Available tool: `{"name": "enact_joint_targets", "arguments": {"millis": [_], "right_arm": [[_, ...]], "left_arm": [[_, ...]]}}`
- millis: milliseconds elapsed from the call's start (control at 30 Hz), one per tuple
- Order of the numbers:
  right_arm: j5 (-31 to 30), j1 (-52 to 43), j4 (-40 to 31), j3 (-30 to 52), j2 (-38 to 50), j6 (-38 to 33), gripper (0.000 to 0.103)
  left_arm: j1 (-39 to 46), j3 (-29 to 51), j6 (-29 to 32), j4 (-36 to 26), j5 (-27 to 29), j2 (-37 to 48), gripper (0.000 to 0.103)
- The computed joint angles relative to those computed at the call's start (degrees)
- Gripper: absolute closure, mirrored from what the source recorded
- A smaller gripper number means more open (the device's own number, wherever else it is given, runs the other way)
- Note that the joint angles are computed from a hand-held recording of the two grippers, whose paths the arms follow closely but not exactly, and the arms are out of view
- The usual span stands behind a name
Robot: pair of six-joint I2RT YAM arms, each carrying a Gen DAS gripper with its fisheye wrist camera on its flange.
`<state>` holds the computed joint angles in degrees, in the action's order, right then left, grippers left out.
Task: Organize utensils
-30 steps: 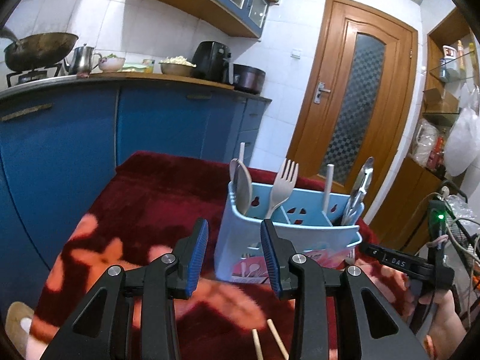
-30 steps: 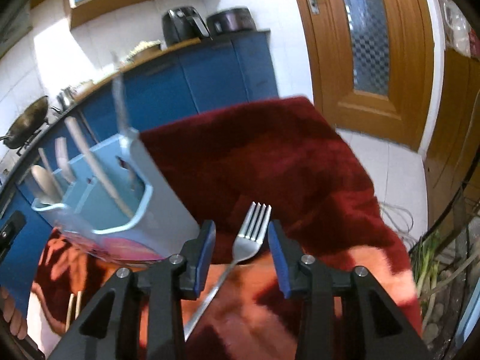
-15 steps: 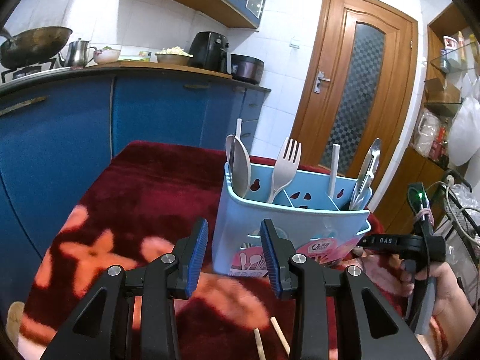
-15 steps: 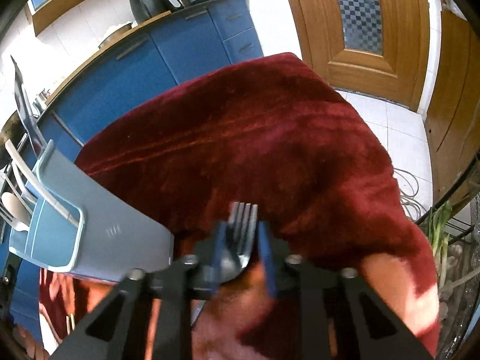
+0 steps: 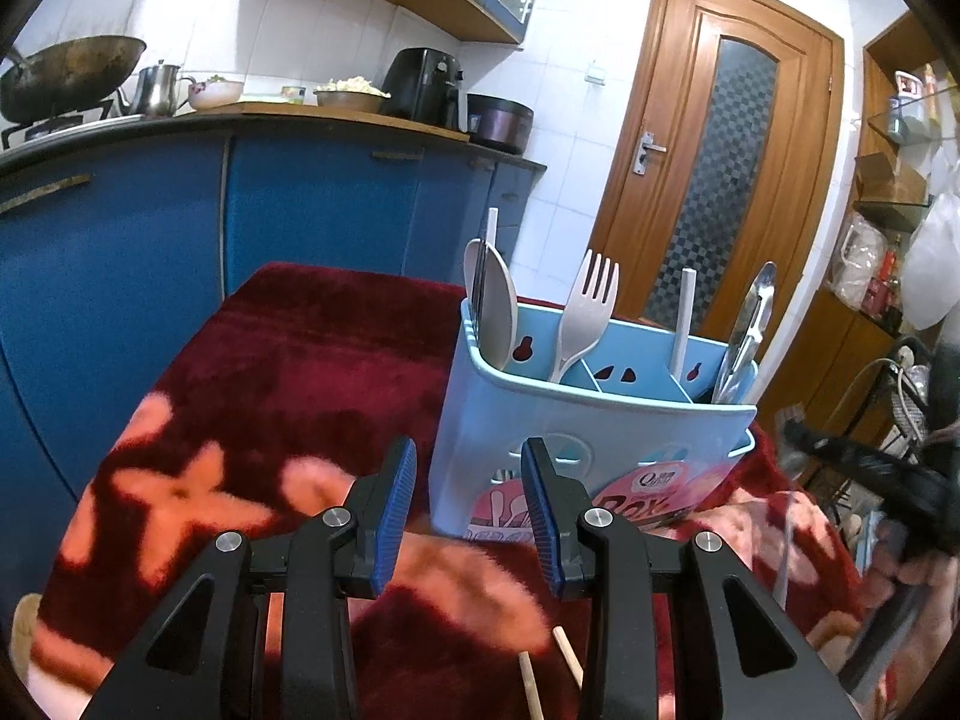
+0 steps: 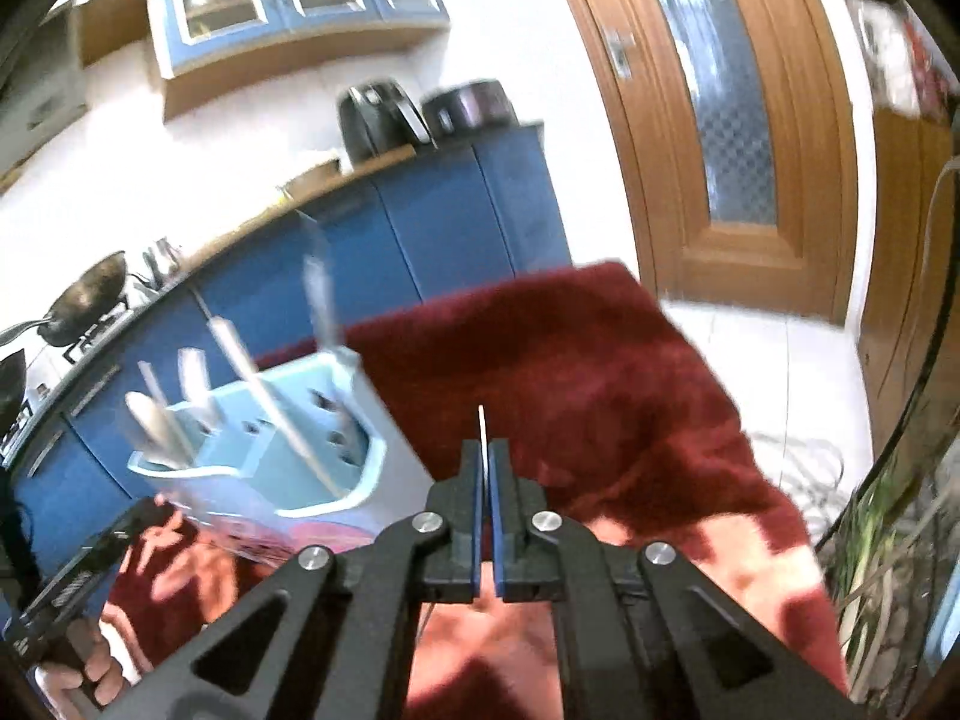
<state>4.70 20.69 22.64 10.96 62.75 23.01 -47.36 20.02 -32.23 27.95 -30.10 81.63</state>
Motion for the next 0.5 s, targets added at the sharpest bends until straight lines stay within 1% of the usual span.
{"name": "enact_joint_targets", "arguments": {"millis": [133, 167, 200, 233, 267, 400, 500], "right_arm": [[9.51, 7.2, -4.23, -0.48, -9.72, -0.47, 0.1], [13.72, 10.17, -5.32, -0.22, -12.21, -1.26, 0.1], [16.5, 12.04, -5.91, 0.3, -13.51, -2.11, 0.1], [17.94, 12.83, -5.54, 1.12, -13.16, -2.85, 0.1], [21.7, 15.32, -5.93, 1.78, -14.34, -4.06, 0.1], [27.12, 17.62, -6.31, 3.75, -17.54, -8.83, 0.1], [32.11, 19.53, -2.64, 5.14, -16.33, -12.85, 0.1]], "left_arm": [[0.17, 0.2, -0.25, -0.08, 0.31, 0.54, 0.066], [0.15, 0.14, -0.27, 0.03, 0.23, 0.55, 0.066], [0.13, 0.08, -0.32, 0.09, 0.14, 0.52, 0.066], [0.21, -0.05, -0.3, 0.2, 0.18, 0.39, 0.066], [0.35, -0.14, -0.37, 0.34, 0.29, 0.37, 0.066], [1.1, -0.5, -0.78, 0.85, 1.2, 0.5, 0.066], [1.42, -0.64, -0.77, 1.25, 1.61, 0.64, 0.066]]}}
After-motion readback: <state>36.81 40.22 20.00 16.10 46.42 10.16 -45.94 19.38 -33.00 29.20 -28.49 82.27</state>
